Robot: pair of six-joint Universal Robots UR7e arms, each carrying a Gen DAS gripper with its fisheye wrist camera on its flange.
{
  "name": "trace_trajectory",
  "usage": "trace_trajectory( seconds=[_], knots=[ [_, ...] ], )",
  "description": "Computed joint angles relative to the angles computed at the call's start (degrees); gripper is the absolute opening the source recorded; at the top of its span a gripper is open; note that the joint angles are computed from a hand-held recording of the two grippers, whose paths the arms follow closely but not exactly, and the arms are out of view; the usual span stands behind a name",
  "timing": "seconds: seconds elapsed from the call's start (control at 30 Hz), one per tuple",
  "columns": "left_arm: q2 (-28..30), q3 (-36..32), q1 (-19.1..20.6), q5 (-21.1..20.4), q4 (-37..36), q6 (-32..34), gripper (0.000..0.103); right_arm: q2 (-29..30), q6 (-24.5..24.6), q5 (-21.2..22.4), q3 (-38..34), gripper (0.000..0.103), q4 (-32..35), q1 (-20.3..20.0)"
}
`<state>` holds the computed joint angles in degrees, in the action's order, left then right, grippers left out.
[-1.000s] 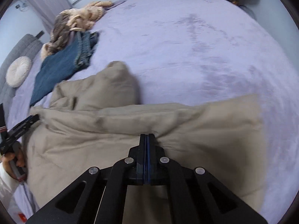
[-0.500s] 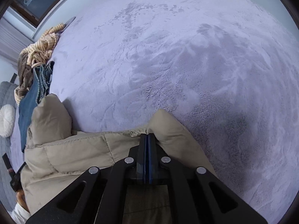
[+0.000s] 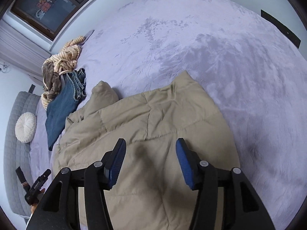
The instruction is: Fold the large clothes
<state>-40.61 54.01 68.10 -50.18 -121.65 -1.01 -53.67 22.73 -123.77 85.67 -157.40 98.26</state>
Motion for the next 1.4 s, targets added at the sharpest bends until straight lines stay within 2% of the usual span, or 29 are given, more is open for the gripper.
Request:
trace_trajectory(
  seconds=[0.07,0.3,0.4,0.47,0.57,0.67,0.77,0.83,0.87,0.9,1.17,1.27,1.4],
  knots=[
    [-2.2,3.1,-0.2,-0.7,1.4,-3.0,0.103,-0.9,1.4,0.6,1.8,0.059,-0.1,0.6],
    [-9.7,13.9,-0.9,-3.5,4.5,-9.0,0.103,-5.2,6.3,1.6,10.5,0.072,-2.3,2.7],
    [-12.6,18.9,-1.6,-0.6,3.0,-10.7,0.103,-7.2,8.9,2.8,14.7,0.080,-4.1,3.3],
    [-13.9,20.8,-1.5,-0.3,3.5,-12.4,0.103,-8.3,10.4,3.0,17.2,0.080,-4.7,3.8],
    [-15.1,21.6,-0.5,-3.5,5.2,-15.2,0.103,-9.3,12.9,3.3,20.0,0.080,-5.3,4.2],
    [-15.8,22.5,0.0,-4.9,5.1,-15.9,0.103,-9.7,15.2,4.9,22.2,0.081,-6.9,3.6],
    [-16.1,22.1,1.3,-10.4,5.8,-16.6,0.103,-9.7,16.6,6.9,23.9,0.082,-9.7,2.6],
    [-16.3,22.1,2.4,-14.4,5.1,-17.6,0.103,-9.4,17.1,8.6,24.8,0.088,-12.1,1.7],
    [-16.4,22.4,2.9,-15.9,4.3,-18.0,0.103,-9.2,17.3,9.6,25.3,0.100,-13.5,1.2],
    [-16.5,22.6,3.3,-17.3,3.4,-18.2,0.103,-8.9,17.3,10.6,25.6,0.103,-15.1,0.8],
    [-13.6,20.5,6.8,-27.9,1.7,-18.4,0.103,-6.8,18.7,14.9,26.4,0.103,-20.7,-2.0],
    [-11.8,19.1,7.6,-30.3,-0.5,-18.4,0.103,-5.8,19.4,17.5,26.5,0.103,-23.2,-3.3],
    [-9.3,17.1,7.8,-30.9,-5.0,-19.3,0.103,-4.0,19.6,21.9,25.4,0.103,-26.9,-5.0]
  ],
)
